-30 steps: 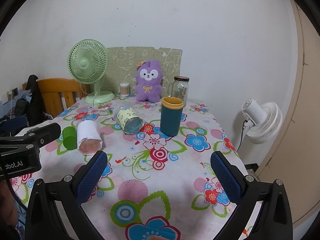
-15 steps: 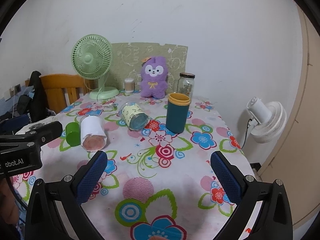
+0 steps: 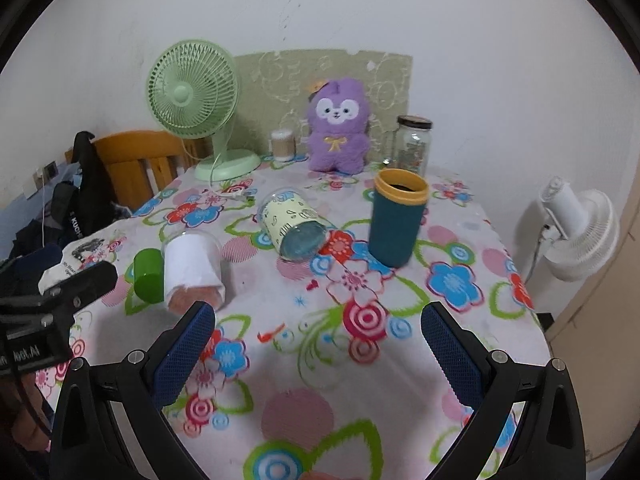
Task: Flip cup upside down
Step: 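Move the right tool to the light-green cup lying on its side and close around it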
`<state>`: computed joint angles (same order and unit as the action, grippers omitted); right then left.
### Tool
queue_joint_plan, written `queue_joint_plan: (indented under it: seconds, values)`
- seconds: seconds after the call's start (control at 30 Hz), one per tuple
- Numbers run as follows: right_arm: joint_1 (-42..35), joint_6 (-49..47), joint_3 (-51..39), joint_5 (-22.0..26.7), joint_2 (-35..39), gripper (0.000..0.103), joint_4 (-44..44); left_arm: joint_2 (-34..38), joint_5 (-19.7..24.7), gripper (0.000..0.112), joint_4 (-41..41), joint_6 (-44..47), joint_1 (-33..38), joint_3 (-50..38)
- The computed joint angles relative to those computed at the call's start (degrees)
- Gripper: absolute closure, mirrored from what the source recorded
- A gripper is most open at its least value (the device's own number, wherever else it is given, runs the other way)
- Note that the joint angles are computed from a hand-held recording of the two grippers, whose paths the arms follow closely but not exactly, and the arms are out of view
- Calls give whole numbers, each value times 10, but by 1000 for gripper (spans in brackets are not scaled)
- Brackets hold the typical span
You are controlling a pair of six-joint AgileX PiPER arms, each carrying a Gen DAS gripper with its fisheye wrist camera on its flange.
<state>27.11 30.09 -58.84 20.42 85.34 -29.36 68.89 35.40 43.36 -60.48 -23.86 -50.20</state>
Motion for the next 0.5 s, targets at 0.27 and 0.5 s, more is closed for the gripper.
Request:
queue_joint_plan:
  seconds: [0.27,0.5]
  values:
    - [-18,-216,-165,67,129,0,175,98,-3,9,-49,91,66,-81]
    - [-41,-339,-350,168,265,0,281,189,5,9,-139,225,122,-177]
